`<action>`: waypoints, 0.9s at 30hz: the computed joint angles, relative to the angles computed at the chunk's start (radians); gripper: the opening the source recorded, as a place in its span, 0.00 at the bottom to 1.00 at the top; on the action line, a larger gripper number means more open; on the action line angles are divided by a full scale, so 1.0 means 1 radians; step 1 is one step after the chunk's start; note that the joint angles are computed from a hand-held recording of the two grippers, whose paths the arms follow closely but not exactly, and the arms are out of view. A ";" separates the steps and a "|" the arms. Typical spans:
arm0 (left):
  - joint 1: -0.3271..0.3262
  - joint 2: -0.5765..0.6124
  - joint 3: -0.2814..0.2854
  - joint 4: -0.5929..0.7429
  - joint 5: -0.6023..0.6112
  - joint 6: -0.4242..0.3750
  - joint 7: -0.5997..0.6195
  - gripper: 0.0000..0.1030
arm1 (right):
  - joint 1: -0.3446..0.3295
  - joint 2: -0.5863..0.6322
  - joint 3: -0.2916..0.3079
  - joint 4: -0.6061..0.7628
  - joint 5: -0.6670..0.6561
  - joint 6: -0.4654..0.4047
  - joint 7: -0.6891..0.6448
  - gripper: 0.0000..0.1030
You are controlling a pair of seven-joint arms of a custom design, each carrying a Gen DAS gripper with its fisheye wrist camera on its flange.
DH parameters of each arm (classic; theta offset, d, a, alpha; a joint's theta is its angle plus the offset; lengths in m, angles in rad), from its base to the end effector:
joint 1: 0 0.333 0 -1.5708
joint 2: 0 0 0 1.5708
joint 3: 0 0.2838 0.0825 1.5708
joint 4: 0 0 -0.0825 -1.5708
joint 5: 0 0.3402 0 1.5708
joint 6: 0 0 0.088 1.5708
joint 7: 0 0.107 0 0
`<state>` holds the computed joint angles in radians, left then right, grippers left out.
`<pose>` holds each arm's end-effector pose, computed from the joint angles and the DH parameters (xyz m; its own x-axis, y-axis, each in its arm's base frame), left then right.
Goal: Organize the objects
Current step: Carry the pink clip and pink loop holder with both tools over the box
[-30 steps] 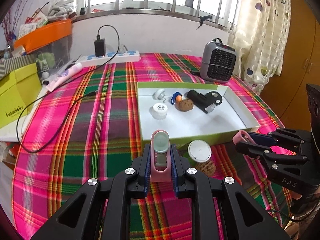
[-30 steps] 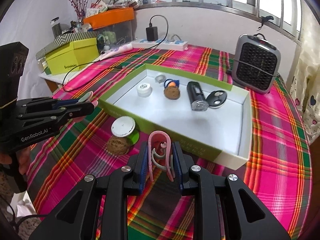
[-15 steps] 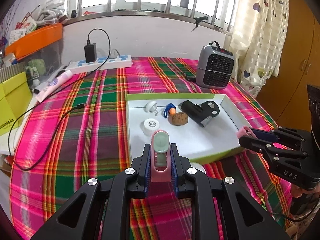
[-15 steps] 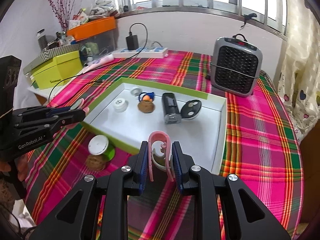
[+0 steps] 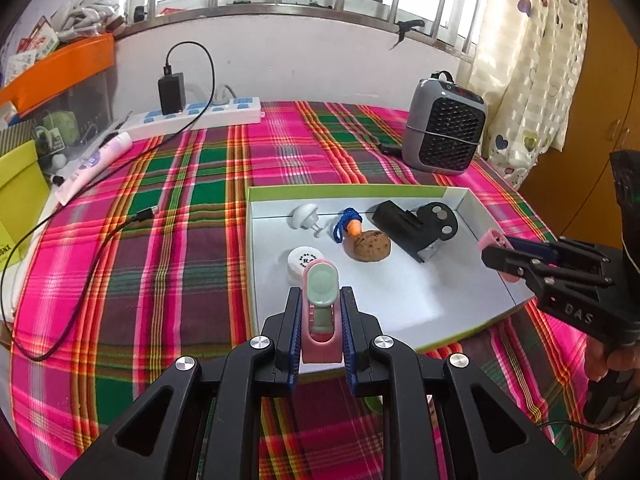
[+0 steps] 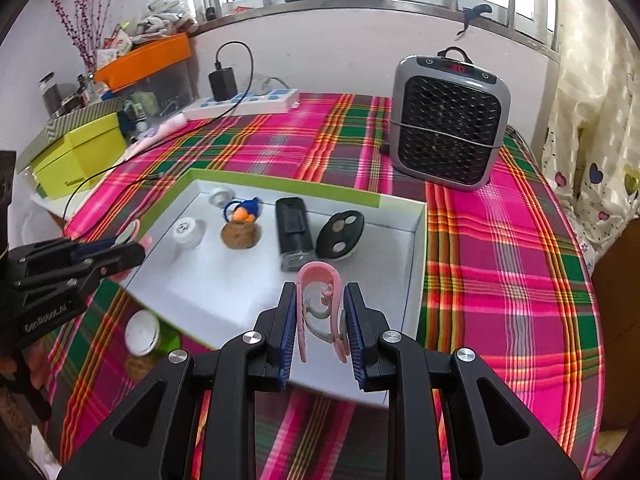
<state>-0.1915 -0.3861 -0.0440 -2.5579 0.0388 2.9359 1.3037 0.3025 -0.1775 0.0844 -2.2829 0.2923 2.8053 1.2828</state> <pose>0.4216 -0.1049 0.4860 -0.0599 -0.9890 0.1354 -0.7329 -0.0485 -0.6786 0.4686 0.1780 0.4975 0.4402 -0.8965 -0.0498 -0.6926 -0.3037 -0.6543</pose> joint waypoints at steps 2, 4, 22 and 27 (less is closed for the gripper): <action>0.001 0.014 0.000 0.010 -0.001 -0.002 0.001 0.15 | -0.008 0.018 0.003 0.019 -0.018 -0.006 0.020 0.24; 0.001 0.026 0.001 0.018 -0.005 -0.004 0.004 0.15 | -0.021 0.038 0.009 0.041 -0.054 -0.017 0.059 0.24; 0.012 0.087 -0.007 0.058 -0.042 -0.015 0.044 0.15 | -0.031 0.144 -0.004 0.147 -0.203 -0.074 0.220 0.24; 0.014 0.096 -0.009 0.063 -0.045 -0.013 0.052 0.15 | -0.026 0.153 -0.006 0.153 -0.213 -0.073 0.225 0.24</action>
<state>-0.1780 -0.2903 -0.0534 -2.4944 -0.0063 2.9228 1.3557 0.2762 -0.0246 0.0786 -2.1296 0.0797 2.7325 1.5078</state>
